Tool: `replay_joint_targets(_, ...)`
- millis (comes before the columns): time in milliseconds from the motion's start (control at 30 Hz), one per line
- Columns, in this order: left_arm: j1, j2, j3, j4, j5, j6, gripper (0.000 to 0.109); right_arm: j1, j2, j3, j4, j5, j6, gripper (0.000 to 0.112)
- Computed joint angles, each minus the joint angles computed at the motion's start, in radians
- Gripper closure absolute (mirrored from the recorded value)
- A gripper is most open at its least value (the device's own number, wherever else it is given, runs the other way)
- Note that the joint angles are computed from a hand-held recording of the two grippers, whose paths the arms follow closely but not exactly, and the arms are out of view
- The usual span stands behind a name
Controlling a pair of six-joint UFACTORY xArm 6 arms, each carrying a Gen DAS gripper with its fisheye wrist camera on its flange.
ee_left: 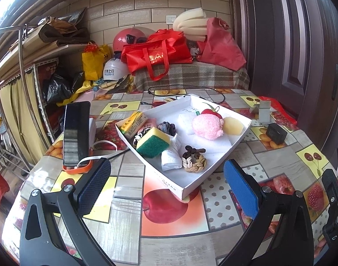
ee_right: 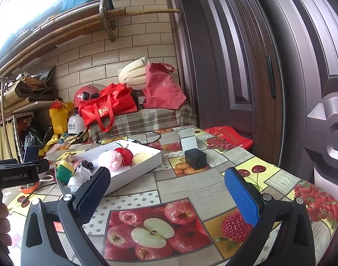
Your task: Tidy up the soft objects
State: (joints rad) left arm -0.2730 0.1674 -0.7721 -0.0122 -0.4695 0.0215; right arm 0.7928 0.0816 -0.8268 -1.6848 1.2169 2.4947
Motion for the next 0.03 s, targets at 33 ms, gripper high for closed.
replay_joint_targets(33, -0.003, 0.000, 0.001, -0.005, 0.000, 0.003, 0.006, 0.000, 0.000, 0.000, 0.001, 0.000, 0.001, 0.009)
